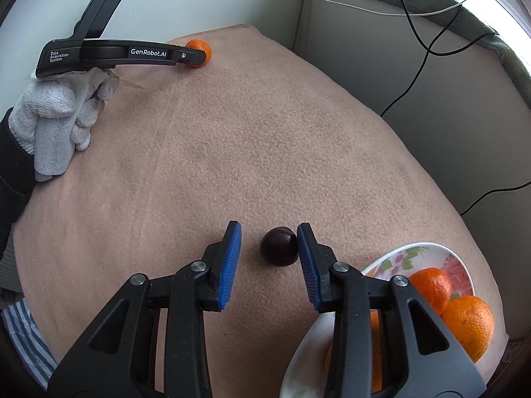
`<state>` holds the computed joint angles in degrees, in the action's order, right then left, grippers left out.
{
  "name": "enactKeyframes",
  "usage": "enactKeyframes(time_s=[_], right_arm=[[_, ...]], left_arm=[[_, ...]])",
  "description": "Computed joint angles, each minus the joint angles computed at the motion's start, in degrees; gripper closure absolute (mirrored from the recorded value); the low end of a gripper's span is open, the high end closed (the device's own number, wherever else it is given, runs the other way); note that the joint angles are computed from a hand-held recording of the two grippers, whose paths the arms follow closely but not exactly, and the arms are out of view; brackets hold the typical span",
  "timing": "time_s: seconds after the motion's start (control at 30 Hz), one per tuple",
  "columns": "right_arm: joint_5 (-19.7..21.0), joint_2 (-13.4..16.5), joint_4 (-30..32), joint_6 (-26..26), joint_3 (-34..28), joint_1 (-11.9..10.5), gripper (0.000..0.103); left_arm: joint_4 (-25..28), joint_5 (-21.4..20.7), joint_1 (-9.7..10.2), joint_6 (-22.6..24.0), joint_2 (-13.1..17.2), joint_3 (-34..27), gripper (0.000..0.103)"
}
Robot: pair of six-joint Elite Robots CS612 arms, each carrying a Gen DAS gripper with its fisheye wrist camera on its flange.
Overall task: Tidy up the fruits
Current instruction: 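Grasp the kumquat with the left tool while the right tool grasps the dark plum, then carry the kumquat in the left tool to the plate while the right tool carries the plum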
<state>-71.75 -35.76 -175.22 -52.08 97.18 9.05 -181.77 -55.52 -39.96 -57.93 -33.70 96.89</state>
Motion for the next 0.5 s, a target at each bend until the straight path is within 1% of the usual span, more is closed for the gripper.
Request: enactKeyframes(time_s=[0.07, 0.1, 0.27, 0.5], right_arm=[[0.0, 0.0, -0.1, 0.6, 0.0, -0.2, 0.077], [0.1, 0.0, 0.1, 0.9, -0.1, -0.3, 0.079], [1.2, -0.2, 0.5, 1.6, -0.1, -0.8, 0.079], [4.3, -0.8, 0.2, 2.8, 1.0, -1.6, 0.079]], left_arm=[[-0.1, 0.1, 0.01, 0.0, 0.0, 0.0, 0.07], [-0.3, 0.1, 0.01, -0.1, 0.0, 0.1, 0.07], [-0.7, 0.2, -0.03, -0.2, 0.0, 0.2, 0.071], [-1.3, 1.2, -0.63, -0.1, -0.2, 0.7, 0.072]])
